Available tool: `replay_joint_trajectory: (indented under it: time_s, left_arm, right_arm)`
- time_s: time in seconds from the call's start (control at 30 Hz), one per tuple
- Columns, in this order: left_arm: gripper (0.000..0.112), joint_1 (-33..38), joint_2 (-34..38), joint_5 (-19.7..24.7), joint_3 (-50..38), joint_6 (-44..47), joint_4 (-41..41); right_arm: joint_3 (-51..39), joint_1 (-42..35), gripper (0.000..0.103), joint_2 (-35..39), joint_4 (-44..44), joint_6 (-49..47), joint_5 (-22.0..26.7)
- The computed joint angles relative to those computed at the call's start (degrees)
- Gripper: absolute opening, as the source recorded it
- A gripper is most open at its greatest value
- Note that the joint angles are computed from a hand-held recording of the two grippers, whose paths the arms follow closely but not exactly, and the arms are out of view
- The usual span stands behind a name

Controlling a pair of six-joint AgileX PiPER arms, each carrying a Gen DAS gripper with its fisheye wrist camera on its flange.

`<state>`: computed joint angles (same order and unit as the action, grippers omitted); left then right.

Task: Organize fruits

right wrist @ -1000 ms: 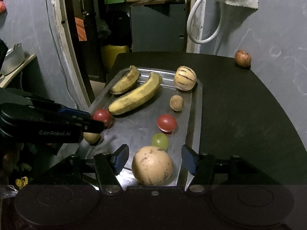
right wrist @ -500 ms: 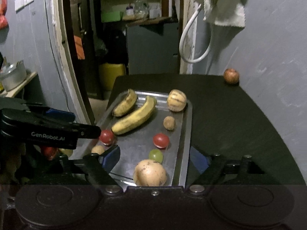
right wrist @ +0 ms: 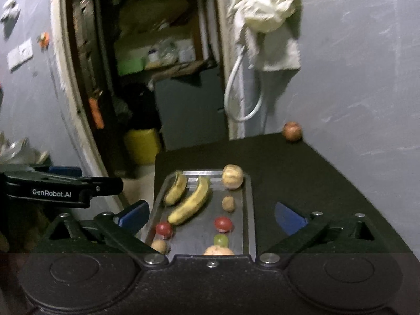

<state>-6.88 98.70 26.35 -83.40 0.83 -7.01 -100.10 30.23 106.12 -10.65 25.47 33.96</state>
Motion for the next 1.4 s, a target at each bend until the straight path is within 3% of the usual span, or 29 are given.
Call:
replay_joint_trajectory:
  time_s: [0.07, 0.27, 0.53, 0.73, 1.0, 1.4]
  left_arm:
    - [0.103, 2.1, 0.6, 2.0, -2.1, 8.7, -8.0]
    - [0.103, 6.4, 1.6, 6.9, -2.8, 22.5, -19.2]
    - [0.103, 7.2, 0.8, 9.8, 3.0, 31.5, -22.8]
    - [0.103, 5.3, -2.2, 8.5, 7.4, 33.9, -22.9]
    - [0.103, 3.9, -4.0, 5.8, 9.2, 31.7, -21.1]
    - [0.103, 3.6, -4.0, 6.2, 8.7, 29.8, -20.3]
  right_arm:
    - [-1.0, 1.2, 0.102, -0.6, -4.4, 5.8, 1.9]
    - [-3.7, 6.9, 0.102, -0.7, -15.7, 21.4, 11.1]
    - [-2.6, 15.6, 0.102, -0.4, -23.0, 36.3, 23.3]
    - [-4.6, 18.7, 0.102, 1.0, -24.9, 43.4, 31.7]
    - [-1.6, 18.6, 0.102, -0.5, -25.8, 45.1, 30.6]
    - [-0.3, 16.6, 0.102, -1.5, -25.5, 43.4, 27.9]
